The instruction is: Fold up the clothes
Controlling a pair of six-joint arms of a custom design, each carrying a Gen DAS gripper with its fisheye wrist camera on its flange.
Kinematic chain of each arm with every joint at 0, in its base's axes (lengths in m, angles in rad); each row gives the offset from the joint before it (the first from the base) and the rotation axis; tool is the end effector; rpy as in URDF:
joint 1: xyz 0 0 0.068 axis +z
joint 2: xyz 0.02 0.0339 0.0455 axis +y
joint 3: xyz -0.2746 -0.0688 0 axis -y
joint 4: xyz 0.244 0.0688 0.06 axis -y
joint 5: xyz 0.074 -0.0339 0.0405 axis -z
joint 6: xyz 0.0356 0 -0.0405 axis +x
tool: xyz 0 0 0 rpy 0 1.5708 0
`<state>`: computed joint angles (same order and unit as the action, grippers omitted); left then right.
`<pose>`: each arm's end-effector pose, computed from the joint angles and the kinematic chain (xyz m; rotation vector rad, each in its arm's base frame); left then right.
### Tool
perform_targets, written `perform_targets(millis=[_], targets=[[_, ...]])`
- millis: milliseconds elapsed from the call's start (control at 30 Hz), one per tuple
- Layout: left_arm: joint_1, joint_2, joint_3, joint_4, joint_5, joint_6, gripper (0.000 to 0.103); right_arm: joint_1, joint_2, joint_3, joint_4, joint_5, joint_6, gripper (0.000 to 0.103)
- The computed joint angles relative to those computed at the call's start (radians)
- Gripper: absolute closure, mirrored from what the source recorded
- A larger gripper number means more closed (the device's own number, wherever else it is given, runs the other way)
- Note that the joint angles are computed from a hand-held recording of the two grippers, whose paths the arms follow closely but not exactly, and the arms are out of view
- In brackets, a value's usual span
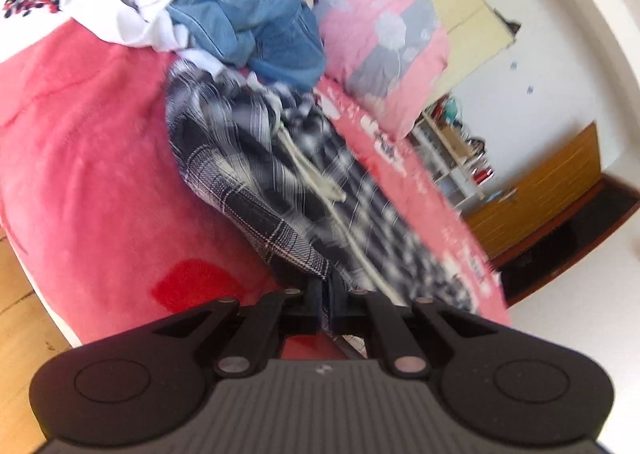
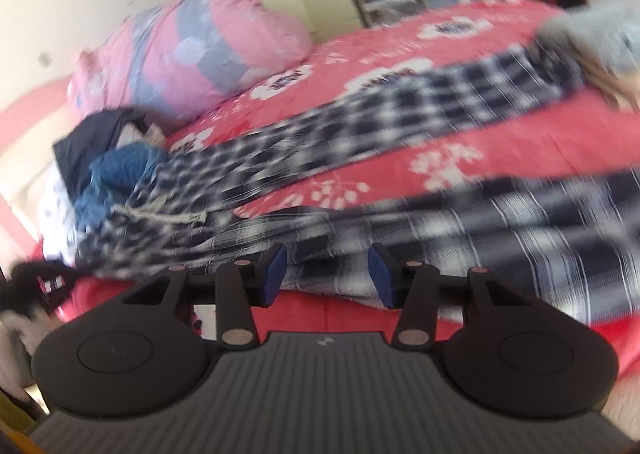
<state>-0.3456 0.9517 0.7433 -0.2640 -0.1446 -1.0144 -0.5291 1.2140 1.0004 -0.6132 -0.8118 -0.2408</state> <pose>0.1984 -0.0660 0.2957 -0.7807 1.9620 -0.6930 0.2219 -0.0998 0.3052 -0.0472 2.1476 0.5335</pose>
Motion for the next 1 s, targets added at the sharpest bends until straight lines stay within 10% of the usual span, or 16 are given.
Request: perform_targets(millis=[433,567,667,1000], targets=[[0.078,0.000,-0.055,-0.001,0.112,0.023,0.099,0.117,0.001,0.019,0.043,0.121,-0.327,0.059],[0.065,-0.006,-0.062,0.001,0.124,0.001,0.072,0.107,0.070,0.078,0.049,0.150,-0.300,0.059],[0.029,0.009,-0.052,0.010,0.117,0.007,0.053,0.059,0.081,0.067,0.059,0.113,-0.260,0.059],[-0.090,0.118,0.040,-0.008,0.045,0.017,0.052,-0.354,0.241,0.066,0.029,-0.162,0.240,0.059]])
